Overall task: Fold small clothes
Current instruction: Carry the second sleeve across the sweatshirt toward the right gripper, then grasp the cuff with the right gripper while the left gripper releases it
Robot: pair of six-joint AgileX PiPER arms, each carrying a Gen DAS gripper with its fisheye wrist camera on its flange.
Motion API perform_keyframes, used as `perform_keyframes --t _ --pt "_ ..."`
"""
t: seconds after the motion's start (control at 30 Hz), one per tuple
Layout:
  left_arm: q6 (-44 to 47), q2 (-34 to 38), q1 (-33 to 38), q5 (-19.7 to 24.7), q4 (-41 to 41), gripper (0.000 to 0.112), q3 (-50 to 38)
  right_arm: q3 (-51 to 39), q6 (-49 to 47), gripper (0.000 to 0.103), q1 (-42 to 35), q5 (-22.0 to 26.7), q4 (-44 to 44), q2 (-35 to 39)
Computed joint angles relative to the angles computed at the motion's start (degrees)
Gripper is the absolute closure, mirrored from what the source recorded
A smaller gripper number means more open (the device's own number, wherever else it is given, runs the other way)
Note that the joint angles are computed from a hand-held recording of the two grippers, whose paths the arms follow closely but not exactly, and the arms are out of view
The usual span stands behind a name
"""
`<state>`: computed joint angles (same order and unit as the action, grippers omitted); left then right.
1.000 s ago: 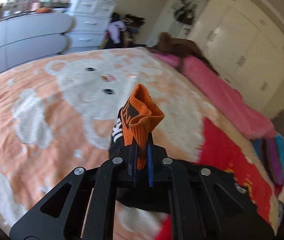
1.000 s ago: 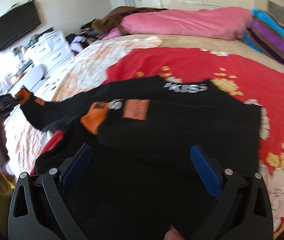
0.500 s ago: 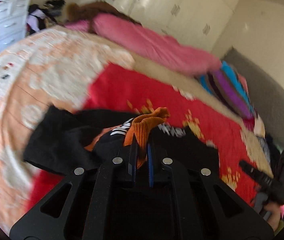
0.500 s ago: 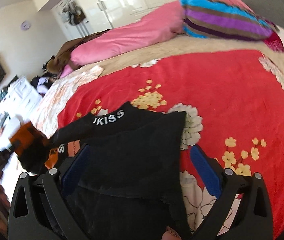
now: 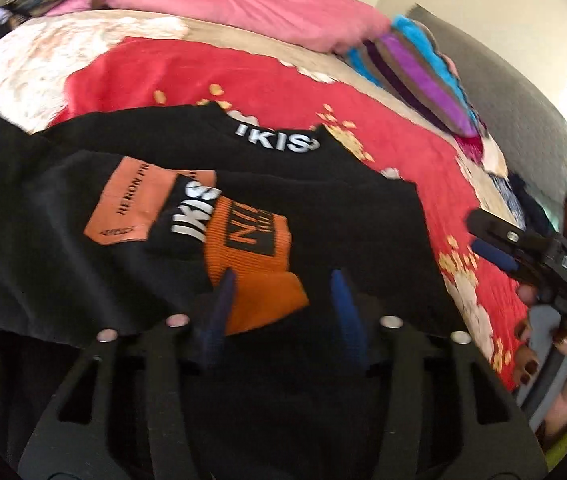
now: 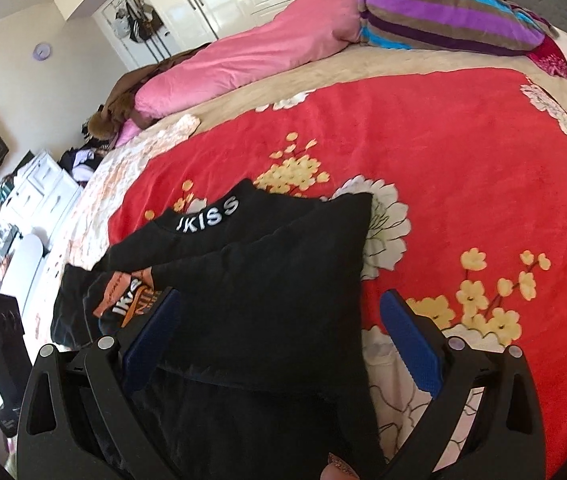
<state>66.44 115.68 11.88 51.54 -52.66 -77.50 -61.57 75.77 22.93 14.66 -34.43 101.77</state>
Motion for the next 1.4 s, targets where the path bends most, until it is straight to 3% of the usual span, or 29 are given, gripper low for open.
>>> perform_keyframes --t 0.13,0.4,0.53,0.63,0.7,0.83,0.93,1.2,1.4 --pt "0.17 -1.21 2.77 1.86 -0.97 0.047 -3.21 -2.18 -10.36 0.005 0.30 -2.16 11.43 2.07" --pt "-8.24 1.26 8.45 -13.25 6.58 0.038 -12.56 -16.46 -39.44 0.006 4.22 1.31 41.00 13.37" --pt "-14.62 5.67 10.94 -11.74 8.93 0.026 -19.04 -24.42 -45.74 0.019 5.36 4.91 50.33 20.47" --pt "-17.39 7.88 11.59 -9.39 9.32 0.026 -22.47 -28.60 -39.59 0.025 6.55 6.18 45.38 23.35" --pt "-17.36 8.05 11.72 -8.61 8.86 0.025 -23.07 -31.25 -40.57 0.041 6.84 6.93 46.22 24.92" --pt "-16.19 7.25 11.45 -8.89 7.74 0.023 -22.01 -36.80 -38.38 0.060 7.63 10.02 42.57 27.36" --pt "-15.97 7.39 11.53 -8.58 7.10 0.022 -22.22 -39.17 -36.66 0.092 8.46 11.52 37.62 27.65" --pt "-15.20 7.00 12.52 -10.72 5.26 0.022 -22.35 -35.58 -31.79 0.094 10.51 8.42 25.41 19.69" --pt "-17.38 8.30 13.62 -9.72 5.57 0.022 -24.77 -32.20 -26.89 0.094 10.23 12.13 14.08 11.50"
